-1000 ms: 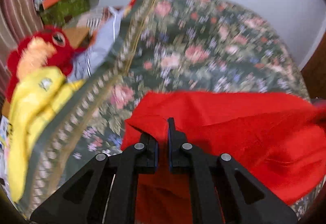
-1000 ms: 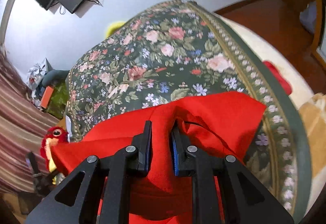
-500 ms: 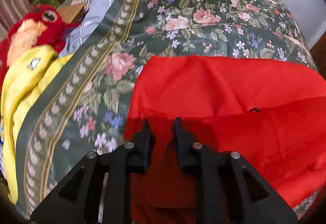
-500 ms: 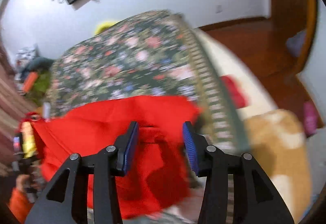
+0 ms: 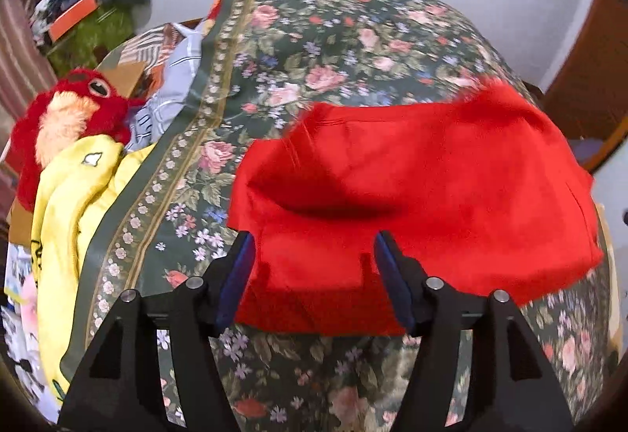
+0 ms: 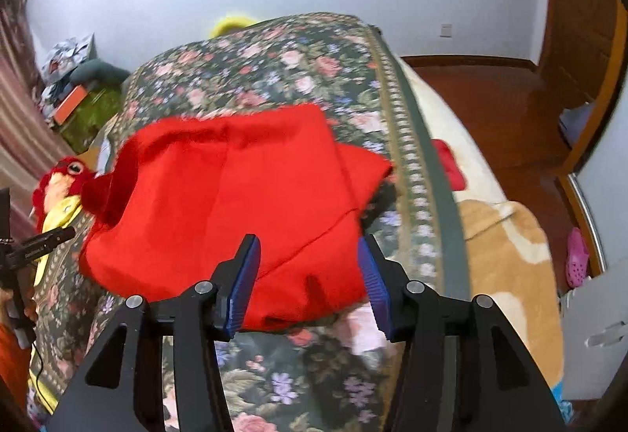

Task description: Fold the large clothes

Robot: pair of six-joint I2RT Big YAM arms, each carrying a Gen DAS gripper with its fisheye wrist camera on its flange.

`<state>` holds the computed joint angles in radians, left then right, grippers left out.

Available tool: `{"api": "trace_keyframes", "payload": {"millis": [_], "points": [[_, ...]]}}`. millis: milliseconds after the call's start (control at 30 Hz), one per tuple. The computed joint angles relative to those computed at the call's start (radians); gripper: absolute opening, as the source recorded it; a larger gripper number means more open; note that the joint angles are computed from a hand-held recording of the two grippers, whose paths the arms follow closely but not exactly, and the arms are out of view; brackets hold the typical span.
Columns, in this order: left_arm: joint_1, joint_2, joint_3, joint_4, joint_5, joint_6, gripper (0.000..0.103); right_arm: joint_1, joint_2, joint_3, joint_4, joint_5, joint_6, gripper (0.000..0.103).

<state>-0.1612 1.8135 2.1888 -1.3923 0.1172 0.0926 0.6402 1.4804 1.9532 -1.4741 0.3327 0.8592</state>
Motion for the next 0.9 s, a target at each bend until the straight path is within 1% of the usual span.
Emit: {"api": "trace_keyframes", "payload": {"millis": [100,167,233,300,367,400,467,500,567,667,733,800,900], "points": [[-0.015,-0.008,-0.030,-0.013,0.006,0.045,0.065,0.002,0.040,0.023,0.011,-0.026,-0.009,0.048],[-0.027,-0.001,-0.044,-0.019,0.005,0.064,0.065,0.001,0.065,0.035,0.033,-0.051,-0.015,0.048],[-0.039,0.011,-0.053,-0.017,0.011,0.054,0.065,0.006,0.085,0.047,0.052,-0.075,-0.013,0.048],[-0.046,0.019,-0.064,-0.010,0.034,0.037,0.065,0.010,0.107,0.056,0.075,-0.101,-0.028,0.048],[-0.054,0.018,-0.086,0.013,0.032,0.026,0.066,0.019,0.135,0.073,0.071,-0.108,-0.062,0.048],[-0.058,0.012,-0.109,0.036,0.027,0.027,0.066,0.024,0.155,0.085,0.052,-0.105,-0.086,0.050],[-0.060,0.000,-0.145,0.065,0.025,0.029,0.069,0.034,0.171,0.081,0.024,-0.081,-0.108,0.065],[-0.058,-0.011,-0.170,0.087,0.026,0.033,0.071,0.039,0.168,0.062,0.022,-0.063,-0.109,0.069],[-0.049,-0.040,-0.224,0.135,0.036,0.032,0.072,0.039,0.149,0.020,0.031,-0.062,-0.096,0.084],[-0.035,-0.064,-0.265,0.156,0.044,0.025,0.076,0.029,0.109,-0.033,0.050,-0.106,-0.069,0.087],[-0.024,-0.081,-0.288,0.165,0.059,0.011,0.078,0.031,0.095,-0.049,0.040,-0.112,-0.061,0.087],[-0.017,-0.095,-0.304,0.163,0.062,-0.004,0.081,0.042,0.094,-0.045,0.011,-0.109,-0.062,0.087],[-0.013,-0.119,-0.326,0.160,0.061,-0.006,0.081,0.063,0.114,-0.012,-0.075,-0.093,-0.072,0.088]]}}
